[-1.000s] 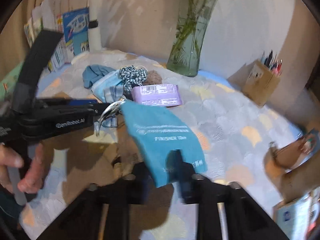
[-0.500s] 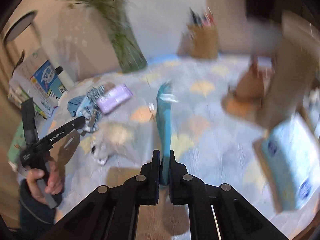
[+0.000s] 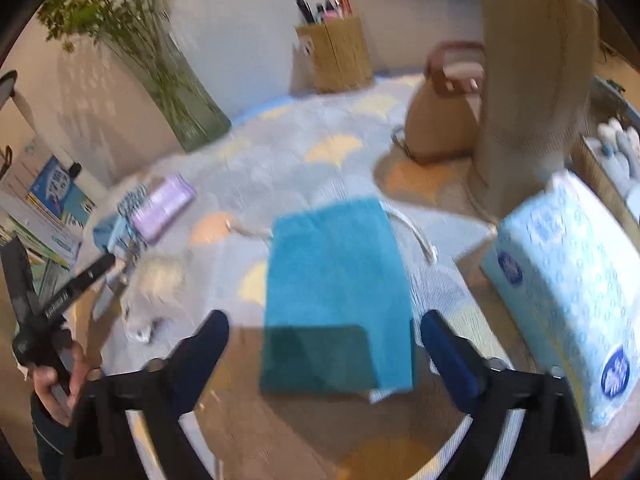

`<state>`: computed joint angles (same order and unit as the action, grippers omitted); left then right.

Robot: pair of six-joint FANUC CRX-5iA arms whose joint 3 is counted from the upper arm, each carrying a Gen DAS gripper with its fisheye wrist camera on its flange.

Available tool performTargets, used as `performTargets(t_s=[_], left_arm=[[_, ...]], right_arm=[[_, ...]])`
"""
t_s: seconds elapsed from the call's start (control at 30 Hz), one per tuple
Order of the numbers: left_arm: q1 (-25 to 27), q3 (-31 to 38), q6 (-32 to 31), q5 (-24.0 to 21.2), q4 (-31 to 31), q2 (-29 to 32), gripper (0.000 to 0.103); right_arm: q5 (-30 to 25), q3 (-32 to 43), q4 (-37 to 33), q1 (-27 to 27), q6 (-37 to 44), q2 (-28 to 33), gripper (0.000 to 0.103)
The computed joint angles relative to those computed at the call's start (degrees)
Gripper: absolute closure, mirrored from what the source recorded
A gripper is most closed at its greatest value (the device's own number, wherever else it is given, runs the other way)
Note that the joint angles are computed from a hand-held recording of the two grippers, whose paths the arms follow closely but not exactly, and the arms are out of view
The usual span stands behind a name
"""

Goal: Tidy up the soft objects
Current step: 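Grasp the plaid cloth with the left gripper while the right gripper grasps the teal drawstring pouch, then lift the plaid cloth and teal pouch off the table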

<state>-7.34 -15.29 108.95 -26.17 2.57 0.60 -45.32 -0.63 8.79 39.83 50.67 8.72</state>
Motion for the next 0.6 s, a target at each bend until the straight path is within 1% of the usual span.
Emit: performTargets(t_s=[0.1, 0.17, 0.2, 0.23, 0.27, 0.3, 0.37, 0.4, 0.43, 0.47, 0.5, 0.53, 0.57, 0.6], left_arm=[[-0.5, 0.6, 0.9, -0.6, -1.3, 0.1, 0.027], [-1.0, 1.6, 1.4, -1.7, -2.7, 0.5, 0.028], [-1.3, 2.5, 2.3, -2.7, -3.9, 0.9, 0.027], [-2.1, 4.4, 4.9, -4.9, -6.9, 1.7, 0.028], [-2.6, 6.0, 6.6, -6.8, -9.0, 2.5, 0.028], [-3.0, 7.5, 7.6, -8.7, -10.4, 3.4, 0.030], [-3.8, 10.2, 8.5, -12.1, -12.2, 5.1, 0.031], [-4.1, 11.3, 9.0, -13.5, -13.2, 5.9, 0.036], [-4.7, 13.2, 9.5, -15.9, -14.3, 7.2, 0.044], [-5.5, 14.5, 10.7, -17.4, -16.5, 7.8, 0.048], [-6.2, 15.1, 11.1, -17.9, -17.8, 8.1, 0.059], [-6.5, 15.3, 11.0, -18.0, -18.3, 8.2, 0.073], [-6.9, 15.4, 10.3, -17.8, -18.6, 8.2, 0.079], [-7.3, 15.4, 10.2, -17.8, -19.3, 8.1, 0.083]], right_arm=[[-5.9, 5.0, 2.3, 1.6, 1.9, 5.0, 0.006], [-6.8, 5.5, 5.0, 3.1, 2.4, 6.6, 0.006], [-7.2, 4.6, 8.4, 4.5, 1.1, 7.3, 0.006], [-7.0, 3.5, 10.9, 5.4, -0.1, 7.7, 0.006], [-5.0, 1.4, 13.6, 5.9, -2.3, 7.2, 0.006], [-1.7, -1.3, 14.9, 6.0, -4.6, 5.8, 0.007], [-0.2, -2.5, 14.4, 5.5, -5.2, 4.9, 0.012], [0.5, -3.5, 15.6, 5.4, -6.6, 4.3, 0.026], [0.8, -4.4, 16.8, 5.4, -7.7, 3.7, 0.041], [1.3, -4.9, 17.2, 5.1, -7.7, 3.4, 0.047], [2.4, -5.6, 16.6, 4.7, -7.3, 2.7, 0.053], [3.0, -5.8, 16.3, 4.5, -7.1, 2.5, 0.062], [3.9, -5.9, 15.5, 4.3, -6.5, 2.3, 0.067], [5.3, -6.6, 14.6, 4.1, -6.0, 1.6, 0.078]])
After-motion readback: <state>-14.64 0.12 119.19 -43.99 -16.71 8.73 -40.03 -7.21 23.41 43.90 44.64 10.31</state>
